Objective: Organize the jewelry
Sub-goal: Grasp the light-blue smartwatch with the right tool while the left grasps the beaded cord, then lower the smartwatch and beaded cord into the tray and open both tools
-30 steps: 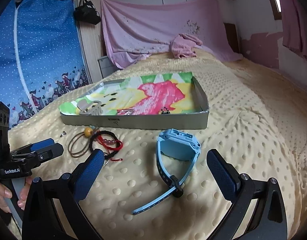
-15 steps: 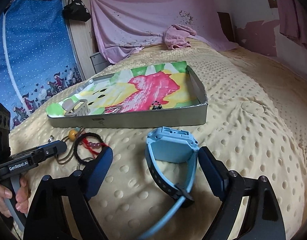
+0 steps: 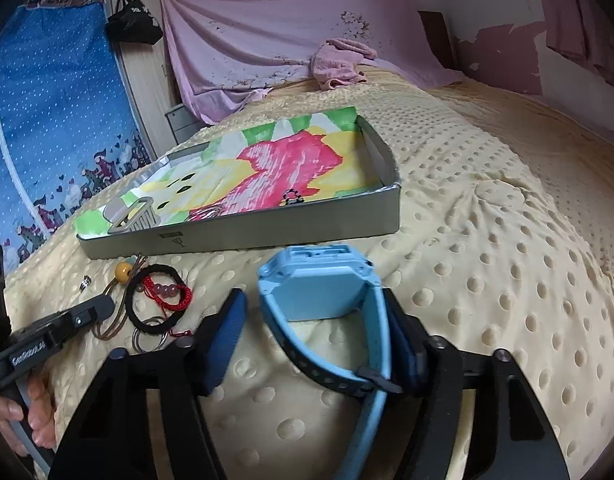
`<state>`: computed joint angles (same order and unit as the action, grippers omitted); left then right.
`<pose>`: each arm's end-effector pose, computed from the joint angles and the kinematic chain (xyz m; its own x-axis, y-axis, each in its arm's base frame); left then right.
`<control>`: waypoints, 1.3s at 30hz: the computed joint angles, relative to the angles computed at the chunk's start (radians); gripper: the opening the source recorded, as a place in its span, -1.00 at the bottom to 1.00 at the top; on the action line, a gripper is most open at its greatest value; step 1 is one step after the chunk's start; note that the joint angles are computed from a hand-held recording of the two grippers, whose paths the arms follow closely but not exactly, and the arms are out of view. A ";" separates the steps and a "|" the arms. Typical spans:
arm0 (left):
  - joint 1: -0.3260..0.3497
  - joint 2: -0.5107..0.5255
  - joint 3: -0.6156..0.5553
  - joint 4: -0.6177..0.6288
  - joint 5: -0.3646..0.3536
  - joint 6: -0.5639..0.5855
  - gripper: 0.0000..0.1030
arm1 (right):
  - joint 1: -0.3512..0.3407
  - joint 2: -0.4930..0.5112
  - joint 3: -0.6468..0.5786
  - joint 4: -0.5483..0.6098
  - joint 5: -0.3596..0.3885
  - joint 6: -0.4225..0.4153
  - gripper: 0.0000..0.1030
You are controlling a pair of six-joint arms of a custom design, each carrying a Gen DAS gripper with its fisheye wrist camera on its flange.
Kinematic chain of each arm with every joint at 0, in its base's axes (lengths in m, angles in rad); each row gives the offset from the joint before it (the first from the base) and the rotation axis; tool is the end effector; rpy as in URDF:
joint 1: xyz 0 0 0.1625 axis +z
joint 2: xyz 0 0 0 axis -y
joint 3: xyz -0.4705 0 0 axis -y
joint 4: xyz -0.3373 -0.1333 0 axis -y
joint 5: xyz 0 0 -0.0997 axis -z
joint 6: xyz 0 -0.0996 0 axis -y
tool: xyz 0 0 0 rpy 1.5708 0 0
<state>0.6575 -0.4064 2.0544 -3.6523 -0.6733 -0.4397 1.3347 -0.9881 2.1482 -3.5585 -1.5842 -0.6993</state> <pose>-0.2847 -0.4866 -0.0023 -0.8858 0.0289 -0.4632 0.3771 0.6265 -0.6821 0.0033 -0.5504 0.2521 -0.8441 -0.2371 0.4809 -0.5032 0.6602 -0.5577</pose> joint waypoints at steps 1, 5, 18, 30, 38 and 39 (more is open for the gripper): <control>-0.003 0.001 0.003 -0.007 0.001 0.003 -0.94 | -0.003 0.000 0.000 0.001 0.008 0.007 0.04; -0.014 -0.011 0.009 0.019 -0.018 -0.002 -0.94 | -0.015 -0.003 0.012 -0.006 0.039 0.003 0.04; -0.038 -0.104 -0.043 0.136 -0.083 -0.054 -0.94 | -0.008 -0.043 0.073 -0.032 0.157 -0.094 0.03; 0.000 -0.072 -0.265 0.125 -0.048 0.158 -0.94 | 0.068 -0.035 -0.079 0.065 0.167 -0.017 0.02; 0.088 -0.012 -0.407 0.205 -0.097 0.180 -0.94 | 0.097 0.042 -0.211 0.145 0.073 -0.006 0.02; 0.094 -0.006 -0.413 0.209 -0.098 0.175 -0.94 | 0.098 0.051 -0.230 0.160 0.066 -0.006 0.02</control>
